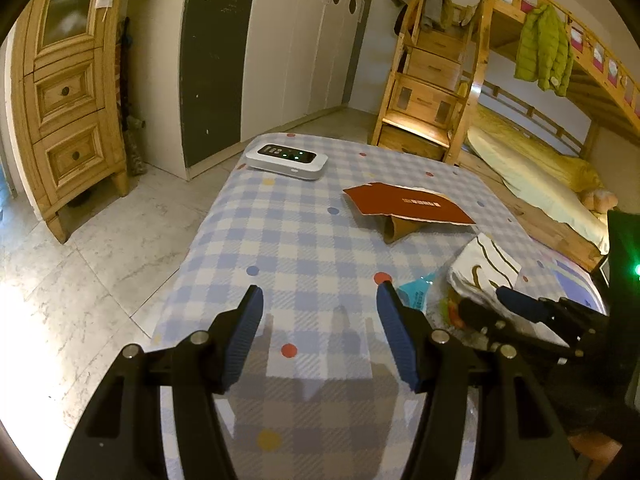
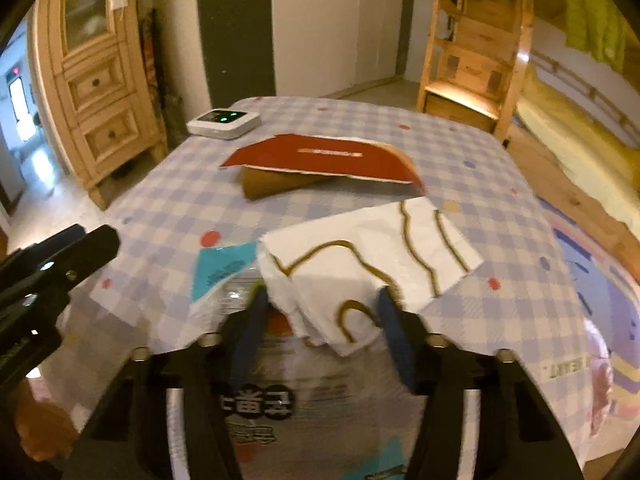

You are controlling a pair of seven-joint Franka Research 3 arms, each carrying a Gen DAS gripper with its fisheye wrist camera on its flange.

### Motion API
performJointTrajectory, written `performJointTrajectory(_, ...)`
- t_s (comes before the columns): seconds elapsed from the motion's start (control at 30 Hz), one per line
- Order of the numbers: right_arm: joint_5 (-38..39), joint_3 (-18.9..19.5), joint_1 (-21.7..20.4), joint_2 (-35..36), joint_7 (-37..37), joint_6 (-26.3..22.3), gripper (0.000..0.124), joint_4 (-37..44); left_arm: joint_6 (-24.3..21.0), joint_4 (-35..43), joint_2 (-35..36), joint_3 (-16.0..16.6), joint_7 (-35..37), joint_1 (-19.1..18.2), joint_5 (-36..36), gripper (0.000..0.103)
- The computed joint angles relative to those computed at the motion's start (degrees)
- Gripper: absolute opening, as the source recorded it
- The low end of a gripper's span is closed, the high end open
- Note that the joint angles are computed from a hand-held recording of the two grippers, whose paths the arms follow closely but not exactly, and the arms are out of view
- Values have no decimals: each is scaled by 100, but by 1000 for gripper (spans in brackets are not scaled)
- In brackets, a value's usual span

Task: Collect trash
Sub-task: 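Grasp the white cloth with brown stripes with the right gripper, then hold the white cloth in the right gripper while the left gripper reaches the clear plastic bag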

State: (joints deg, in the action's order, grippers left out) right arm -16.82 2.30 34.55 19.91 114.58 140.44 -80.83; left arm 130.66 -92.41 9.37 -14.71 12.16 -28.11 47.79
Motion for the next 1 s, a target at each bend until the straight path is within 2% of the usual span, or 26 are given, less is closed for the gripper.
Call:
performJointTrajectory(0.03, 16, -10, -14, -25, 35, 31, 40, -33, 1, 2, 4, -8, 18, -10, 9, 58)
performJointTrajectory(0.1, -61, -61, -24, -153, 163, 166, 22, -209, 19, 52, 48, -24, 124, -27, 3, 58)
performJointTrajectory(0.17, -254, -129, -29, -295, 411, 400, 10, -406, 63, 92, 92, -31, 232, -54, 2, 58)
performJointTrajectory(0.3, -1076, -328, -64, -873, 1344, 1175, 6, -1184, 417, 129, 171, -53, 577, -72, -144, 58)
performJointTrajectory(0.37, -1098, -230, -241, -1027, 1463, 1362, 6, -1409, 538, 206, 246, -65, 788, -120, -183, 58)
performJointTrajectory(0.6, -892, 35, -669, -1295, 1347, 1464, 6, -1785, 863, 475, 569, -89, 1441, -230, -920, 58)
performJointTrajectory(0.8, -349, 209, -865, -1441, 1001, 1624, 6, -2028, 524, 887, 896, -45, 1745, -422, -1322, 58)
performJointTrajectory(0.9, -393, 227, -871, -1479, 1006, 1667, 6, -2082, 128, 1192, 1069, 63, 1802, -644, -1100, 57)
performJointTrajectory(1.0, -394, 237, -882, -1500, 1092, 1690, 6, -2117, -437, 1641, 1333, 178, 1942, -920, -770, 37)
